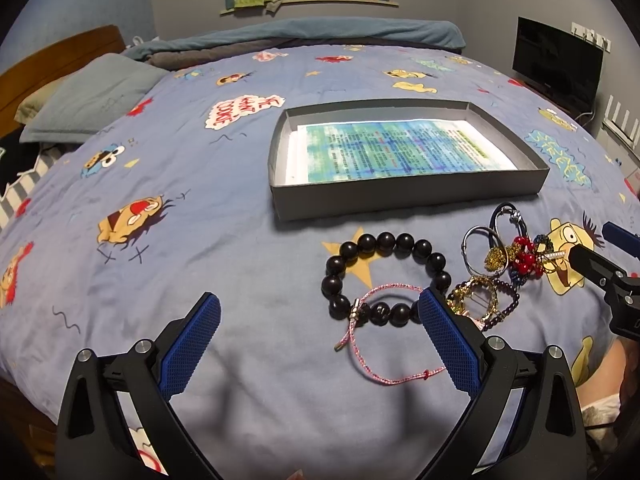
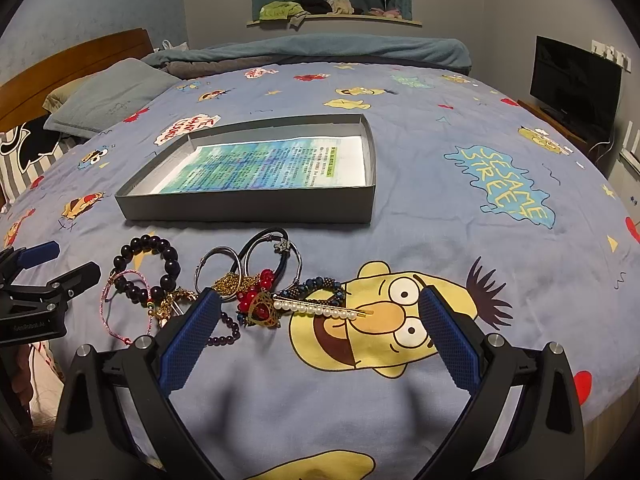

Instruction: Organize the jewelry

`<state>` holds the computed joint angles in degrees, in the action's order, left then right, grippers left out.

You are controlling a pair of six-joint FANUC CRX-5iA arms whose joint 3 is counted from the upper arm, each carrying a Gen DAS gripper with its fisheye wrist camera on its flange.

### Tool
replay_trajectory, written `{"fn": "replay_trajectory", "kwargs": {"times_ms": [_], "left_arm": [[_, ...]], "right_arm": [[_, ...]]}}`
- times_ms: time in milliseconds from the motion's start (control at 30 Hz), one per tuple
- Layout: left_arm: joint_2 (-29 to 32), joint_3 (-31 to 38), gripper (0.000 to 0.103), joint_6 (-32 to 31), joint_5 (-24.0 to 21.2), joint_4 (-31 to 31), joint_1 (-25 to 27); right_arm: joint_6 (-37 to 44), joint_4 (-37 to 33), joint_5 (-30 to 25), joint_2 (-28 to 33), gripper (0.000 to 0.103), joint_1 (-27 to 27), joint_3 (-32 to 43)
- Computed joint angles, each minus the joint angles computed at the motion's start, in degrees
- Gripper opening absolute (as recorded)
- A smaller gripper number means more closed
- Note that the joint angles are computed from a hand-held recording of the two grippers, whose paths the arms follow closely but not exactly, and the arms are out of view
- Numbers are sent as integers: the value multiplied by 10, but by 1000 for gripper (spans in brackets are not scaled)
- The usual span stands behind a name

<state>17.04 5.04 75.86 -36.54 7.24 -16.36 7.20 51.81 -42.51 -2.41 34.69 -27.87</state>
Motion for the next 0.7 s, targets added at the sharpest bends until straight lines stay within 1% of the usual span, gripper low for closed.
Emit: {"fn": "replay_trajectory", "kwargs": {"times_ms": [700], "left_arm": [[-1,-6,98,-5,3,0,2]], "right_arm": [[-2,0,0,-2,98,2,-3]]}}
